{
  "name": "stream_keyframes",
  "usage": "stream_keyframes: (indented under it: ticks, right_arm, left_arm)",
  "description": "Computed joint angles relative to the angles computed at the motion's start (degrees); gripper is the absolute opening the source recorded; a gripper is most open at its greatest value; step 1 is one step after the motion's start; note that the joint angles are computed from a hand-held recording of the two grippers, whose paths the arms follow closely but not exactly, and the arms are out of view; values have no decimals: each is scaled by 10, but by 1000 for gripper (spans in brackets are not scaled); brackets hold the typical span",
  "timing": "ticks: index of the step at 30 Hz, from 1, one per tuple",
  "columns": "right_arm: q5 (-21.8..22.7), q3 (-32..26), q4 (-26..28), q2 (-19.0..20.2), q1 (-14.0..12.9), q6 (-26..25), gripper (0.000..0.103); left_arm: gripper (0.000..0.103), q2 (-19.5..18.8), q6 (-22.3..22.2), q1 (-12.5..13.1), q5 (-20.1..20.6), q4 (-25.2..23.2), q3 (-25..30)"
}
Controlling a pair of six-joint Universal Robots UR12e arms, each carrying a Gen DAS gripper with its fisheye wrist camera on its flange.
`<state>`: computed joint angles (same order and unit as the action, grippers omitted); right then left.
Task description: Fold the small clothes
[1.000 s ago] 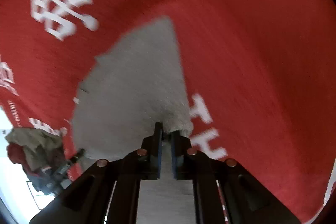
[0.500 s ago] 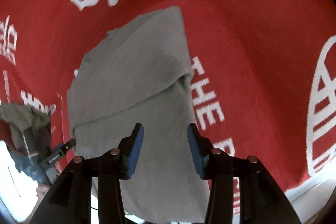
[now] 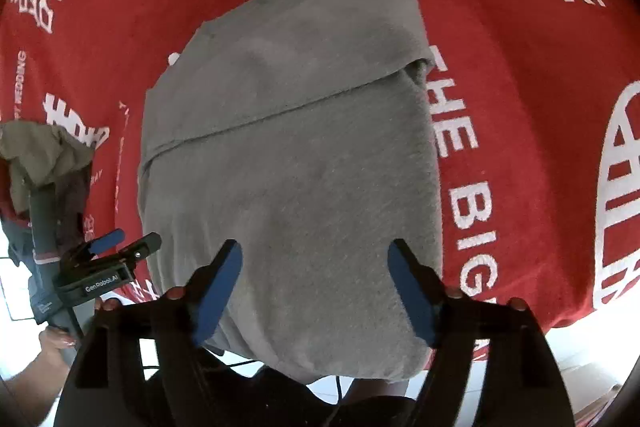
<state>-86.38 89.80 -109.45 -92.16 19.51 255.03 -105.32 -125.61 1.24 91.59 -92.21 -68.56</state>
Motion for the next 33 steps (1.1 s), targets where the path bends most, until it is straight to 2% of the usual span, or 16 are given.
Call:
stream_keyframes:
  ticks: [5,10,14,33]
  right_arm:
    - [-19,-15,31,8,10,-21,86]
    - [15,-2,23,3,3,-17,86]
    - [24,1,35,1,2,-13,86]
    - [66,67,-13,-47,-15,22,87]
  left_arm:
    - [95,2,-1,-4,9,-10,-2]
    - [95,5,6,-9,18,-12,-8]
    - [95,8,9,-16,29,-16,-14]
    - [95,44,10,-49,56,-16,-49]
